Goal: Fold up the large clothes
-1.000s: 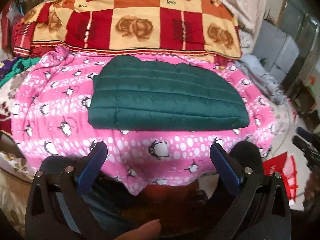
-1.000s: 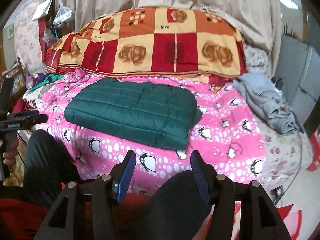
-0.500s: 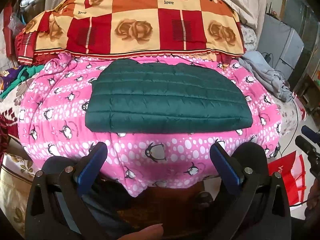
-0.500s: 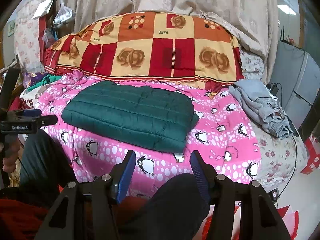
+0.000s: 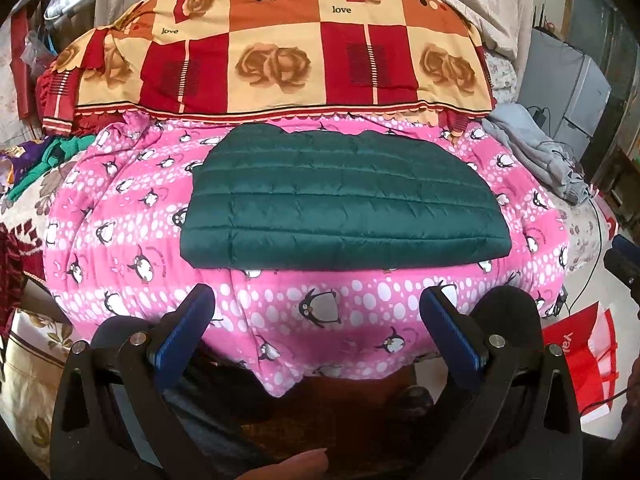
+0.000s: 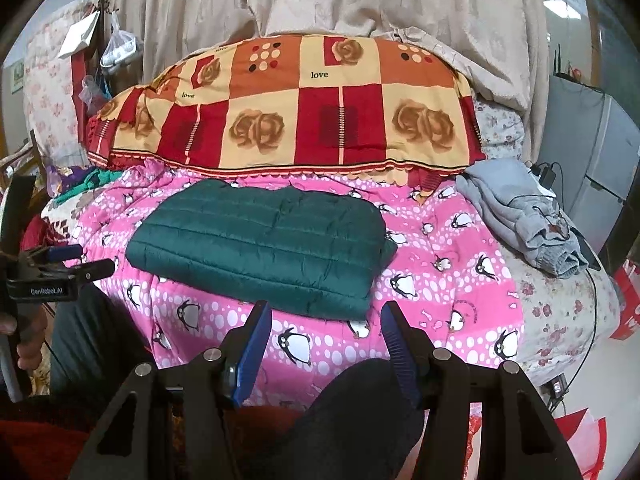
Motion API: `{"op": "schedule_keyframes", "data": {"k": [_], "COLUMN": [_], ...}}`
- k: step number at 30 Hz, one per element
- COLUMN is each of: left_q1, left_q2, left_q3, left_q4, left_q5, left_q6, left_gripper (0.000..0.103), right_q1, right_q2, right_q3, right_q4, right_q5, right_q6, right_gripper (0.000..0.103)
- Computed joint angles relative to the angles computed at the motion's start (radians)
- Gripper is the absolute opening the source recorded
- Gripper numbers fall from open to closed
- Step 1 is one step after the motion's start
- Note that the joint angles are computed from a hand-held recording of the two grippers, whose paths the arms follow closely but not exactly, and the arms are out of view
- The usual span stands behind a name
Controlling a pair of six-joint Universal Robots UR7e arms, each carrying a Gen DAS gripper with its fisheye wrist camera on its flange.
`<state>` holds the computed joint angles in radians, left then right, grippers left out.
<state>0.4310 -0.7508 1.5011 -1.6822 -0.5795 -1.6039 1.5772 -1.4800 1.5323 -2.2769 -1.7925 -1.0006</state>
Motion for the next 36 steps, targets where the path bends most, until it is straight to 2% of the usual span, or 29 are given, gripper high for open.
{"op": "schedule_keyframes", "data": {"k": [14,22,36], "left_q1": [-0.001,0.002,0.014], "left_q2": [-0.003,-0.003,-0.001], "left_q3": [-0.001,0.007,0.019], "left_q4": [0.002,-0.019,-0.104], "left_q5": [-0.008,-0.007,-0.036], "left_q6": [-0.003,0.000,0.061], "left_gripper": [0.103,0.103,0.103], "right_q1": [0.010,0.026,0.005], "right_q2": [0.007,0.032,0.052], "right_q3": [-0.002,0.016,0.001], "right_q4": [0.010,-0.042,-0.027], "right_q5": [0.012,-0.051,-0.051], "right_q6": [0.013,0.026,0.046], "right_gripper": [0.054,0.054,0.054]}}
